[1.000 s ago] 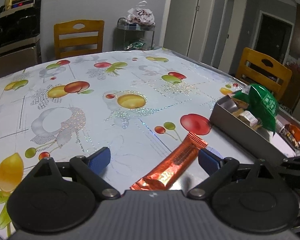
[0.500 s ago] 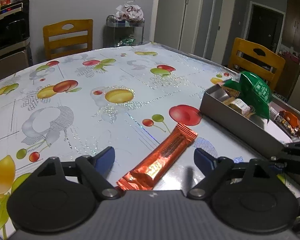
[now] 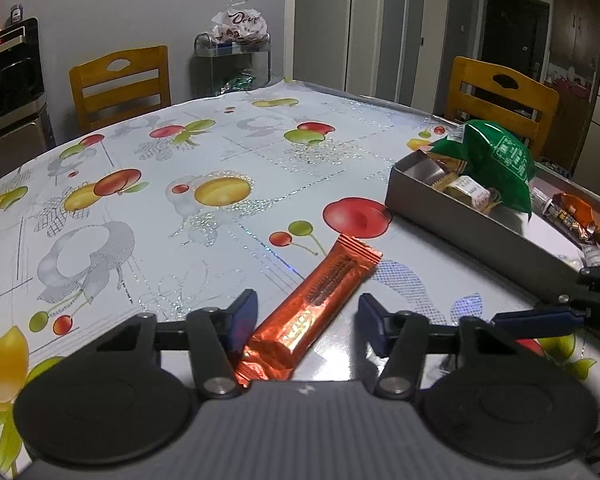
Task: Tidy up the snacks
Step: 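Grasp the orange bar with the left tool while the right tool grasps the clear-wrapped candy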
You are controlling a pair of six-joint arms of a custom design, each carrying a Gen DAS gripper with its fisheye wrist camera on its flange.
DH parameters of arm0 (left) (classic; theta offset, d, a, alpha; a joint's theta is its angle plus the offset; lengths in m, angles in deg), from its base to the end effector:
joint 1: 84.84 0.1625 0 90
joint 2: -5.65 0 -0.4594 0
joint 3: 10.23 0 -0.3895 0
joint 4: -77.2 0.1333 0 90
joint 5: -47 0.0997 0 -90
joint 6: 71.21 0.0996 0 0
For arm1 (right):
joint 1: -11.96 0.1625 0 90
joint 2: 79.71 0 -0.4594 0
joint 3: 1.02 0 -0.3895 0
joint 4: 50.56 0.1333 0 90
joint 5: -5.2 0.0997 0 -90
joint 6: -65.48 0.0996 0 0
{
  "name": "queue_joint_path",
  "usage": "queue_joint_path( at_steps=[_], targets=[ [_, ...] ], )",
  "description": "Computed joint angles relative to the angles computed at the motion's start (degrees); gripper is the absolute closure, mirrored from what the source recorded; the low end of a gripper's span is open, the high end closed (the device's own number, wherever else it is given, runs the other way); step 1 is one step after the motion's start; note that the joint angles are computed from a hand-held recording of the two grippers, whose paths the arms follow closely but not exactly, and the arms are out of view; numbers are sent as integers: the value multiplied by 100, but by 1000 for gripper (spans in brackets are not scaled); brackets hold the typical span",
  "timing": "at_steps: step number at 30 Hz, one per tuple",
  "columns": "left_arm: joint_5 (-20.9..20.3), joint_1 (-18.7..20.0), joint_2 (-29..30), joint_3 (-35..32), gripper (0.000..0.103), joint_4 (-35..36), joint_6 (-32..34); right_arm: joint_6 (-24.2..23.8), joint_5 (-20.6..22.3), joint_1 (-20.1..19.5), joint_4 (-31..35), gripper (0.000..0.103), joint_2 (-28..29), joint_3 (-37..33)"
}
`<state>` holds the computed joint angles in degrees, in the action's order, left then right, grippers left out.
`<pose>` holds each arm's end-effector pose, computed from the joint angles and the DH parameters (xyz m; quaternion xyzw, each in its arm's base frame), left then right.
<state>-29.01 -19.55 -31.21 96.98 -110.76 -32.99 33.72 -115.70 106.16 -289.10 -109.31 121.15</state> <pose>-0.1211 -0.6396 0.0318 0.4783 0.8373 -0.2213 0.1453 0.1192 -0.5012 0.0351 0.1438 -0.8482 0.3832 0.3362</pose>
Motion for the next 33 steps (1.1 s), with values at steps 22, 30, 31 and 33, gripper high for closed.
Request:
queue_joint_path(
  at_steps=[22, 30, 31, 33],
  targets=[
    [3, -61, -27, 81, 75, -8, -241, -126, -166, 48, -130, 52, 256, -461],
    [-82, -35, 105, 38, 75, -252, -113, -164, -169, 46, -224, 59, 267, -423],
    [-91, -30, 106, 33, 75, -248, -110, -166, -180, 47, -235, 59, 271, -430],
    [-102, -24, 109, 26, 75, -244, -104, -178, -213, 50, -270, 62, 289, -454]
  ],
)
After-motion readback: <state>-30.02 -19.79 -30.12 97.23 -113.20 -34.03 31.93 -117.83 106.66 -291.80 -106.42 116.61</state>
